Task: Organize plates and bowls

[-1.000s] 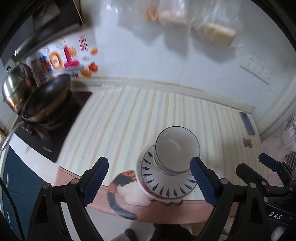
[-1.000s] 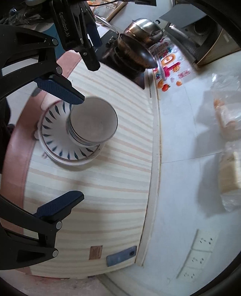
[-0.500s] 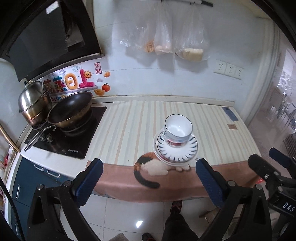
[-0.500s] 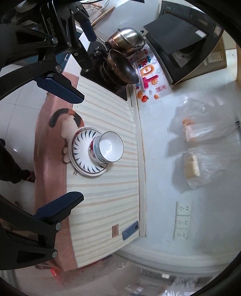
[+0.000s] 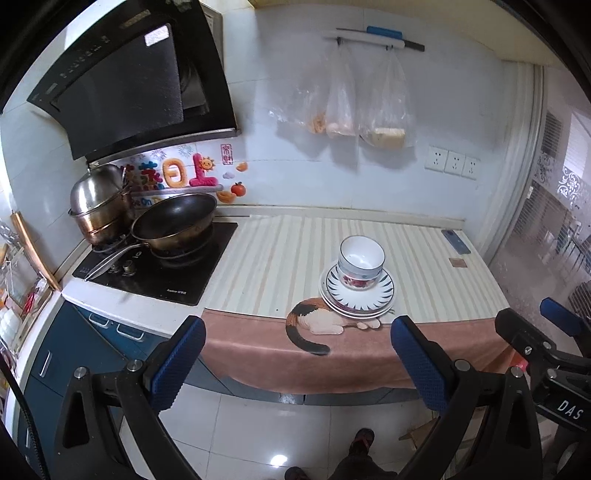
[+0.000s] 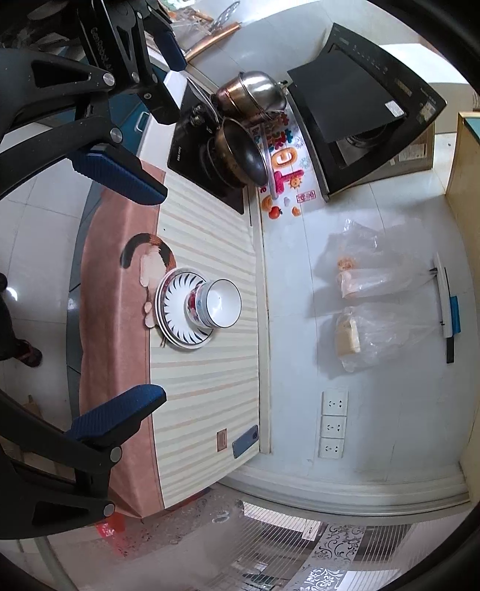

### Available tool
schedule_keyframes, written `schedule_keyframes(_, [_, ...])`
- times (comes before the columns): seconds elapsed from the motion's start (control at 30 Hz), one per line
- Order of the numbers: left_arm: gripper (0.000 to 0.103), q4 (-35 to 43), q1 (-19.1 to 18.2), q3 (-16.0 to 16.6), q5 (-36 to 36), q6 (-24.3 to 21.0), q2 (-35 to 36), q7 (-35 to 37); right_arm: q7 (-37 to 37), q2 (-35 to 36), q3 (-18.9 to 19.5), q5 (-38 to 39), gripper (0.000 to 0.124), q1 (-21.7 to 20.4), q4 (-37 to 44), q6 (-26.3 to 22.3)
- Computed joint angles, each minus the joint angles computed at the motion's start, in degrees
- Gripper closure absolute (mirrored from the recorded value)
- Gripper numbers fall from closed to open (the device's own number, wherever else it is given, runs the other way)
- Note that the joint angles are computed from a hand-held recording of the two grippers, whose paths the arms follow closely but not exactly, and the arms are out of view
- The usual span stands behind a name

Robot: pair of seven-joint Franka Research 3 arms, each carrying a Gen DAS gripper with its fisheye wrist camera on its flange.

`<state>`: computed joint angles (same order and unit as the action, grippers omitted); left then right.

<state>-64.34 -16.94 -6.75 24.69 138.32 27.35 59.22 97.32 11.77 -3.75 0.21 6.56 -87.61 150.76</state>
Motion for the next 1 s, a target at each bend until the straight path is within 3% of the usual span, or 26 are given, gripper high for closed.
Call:
schedule_keyframes(0.37, [0.0,-7.8,0.79,-0.09,1.75,3.57,-4.66,-2.79,-0.69,-1.57,0.12,-0.2,0.024,-0.07,-1.8,0.69])
schedule_keyframes(1.0, [0.0,-11.39,2.13,-0.76,2.03,5.52,-7.15,-2.6,2.22,-2.63,-0.06,-2.75,0.024,0.3,-3.53,1.64])
